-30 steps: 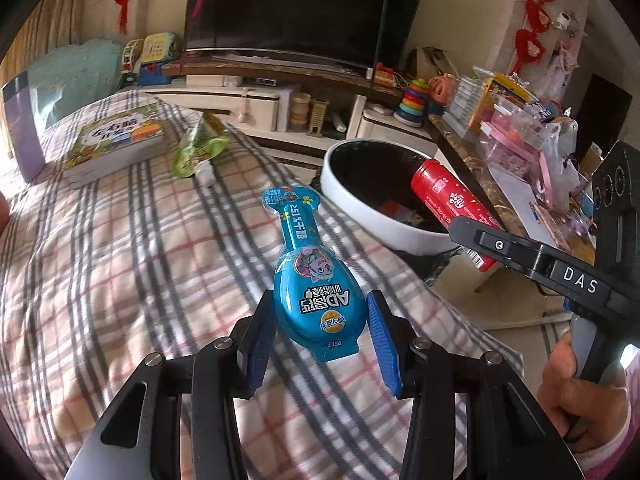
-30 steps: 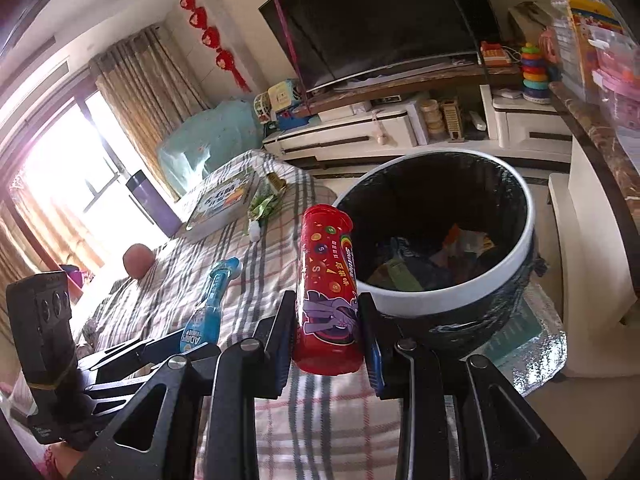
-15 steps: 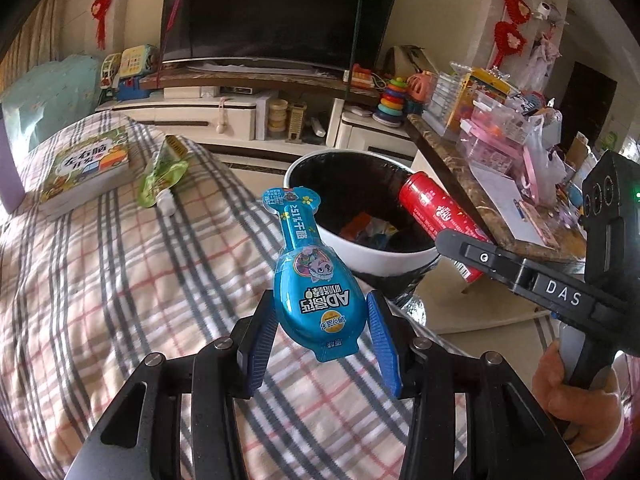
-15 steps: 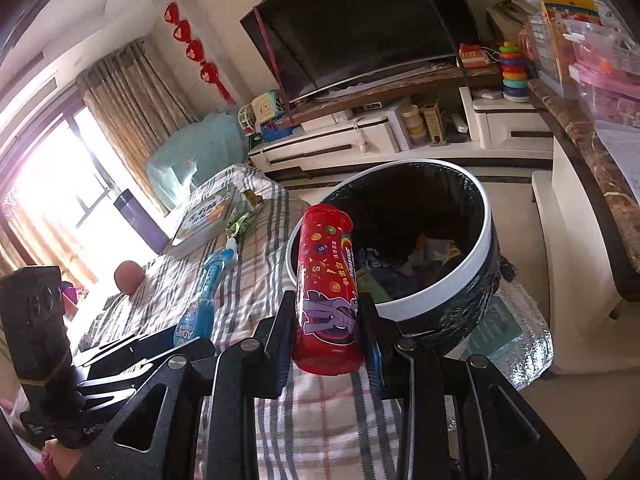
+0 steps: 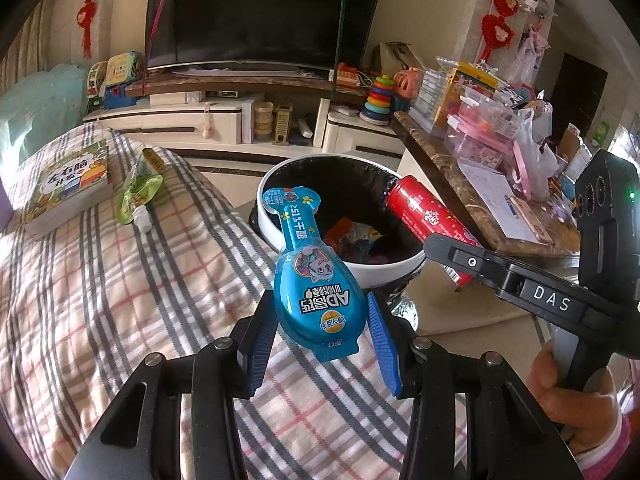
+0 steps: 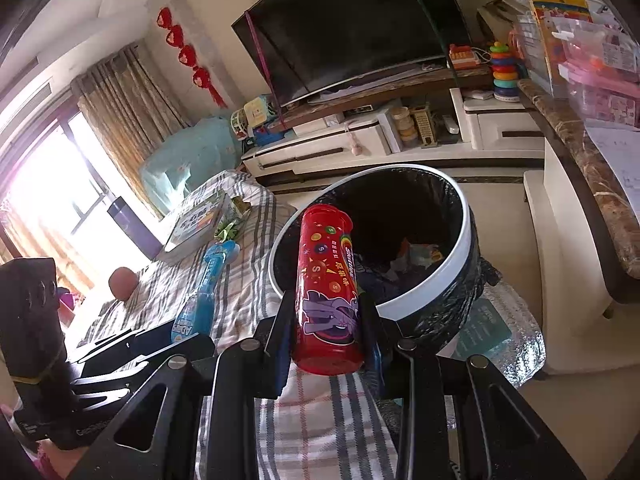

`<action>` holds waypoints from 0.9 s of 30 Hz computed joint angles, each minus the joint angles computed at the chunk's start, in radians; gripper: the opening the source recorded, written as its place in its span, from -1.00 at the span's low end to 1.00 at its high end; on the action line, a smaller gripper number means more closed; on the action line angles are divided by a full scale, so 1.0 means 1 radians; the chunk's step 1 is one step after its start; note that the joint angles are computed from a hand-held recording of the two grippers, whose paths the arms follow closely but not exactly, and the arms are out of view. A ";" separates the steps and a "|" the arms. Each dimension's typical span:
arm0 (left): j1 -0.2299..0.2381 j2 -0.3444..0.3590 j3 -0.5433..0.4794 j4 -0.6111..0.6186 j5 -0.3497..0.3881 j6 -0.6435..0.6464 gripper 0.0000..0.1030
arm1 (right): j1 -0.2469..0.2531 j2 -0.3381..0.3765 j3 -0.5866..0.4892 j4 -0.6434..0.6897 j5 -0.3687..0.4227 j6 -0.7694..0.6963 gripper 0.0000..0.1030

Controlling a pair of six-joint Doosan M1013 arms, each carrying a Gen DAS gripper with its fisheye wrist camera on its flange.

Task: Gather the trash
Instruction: 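Lift the blue toy and red tube and carry them over the bin opening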

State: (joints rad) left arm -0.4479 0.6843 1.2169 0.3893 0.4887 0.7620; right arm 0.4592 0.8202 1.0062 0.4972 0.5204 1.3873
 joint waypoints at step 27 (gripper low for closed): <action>0.005 0.046 -0.086 -0.055 0.024 0.082 -0.16 | -0.013 0.026 -0.051 -0.030 0.028 0.025 -0.41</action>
State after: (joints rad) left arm -0.4425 0.7306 1.1311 0.3343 0.5127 0.8440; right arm 0.4463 0.8464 0.9551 0.4677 0.5488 1.4124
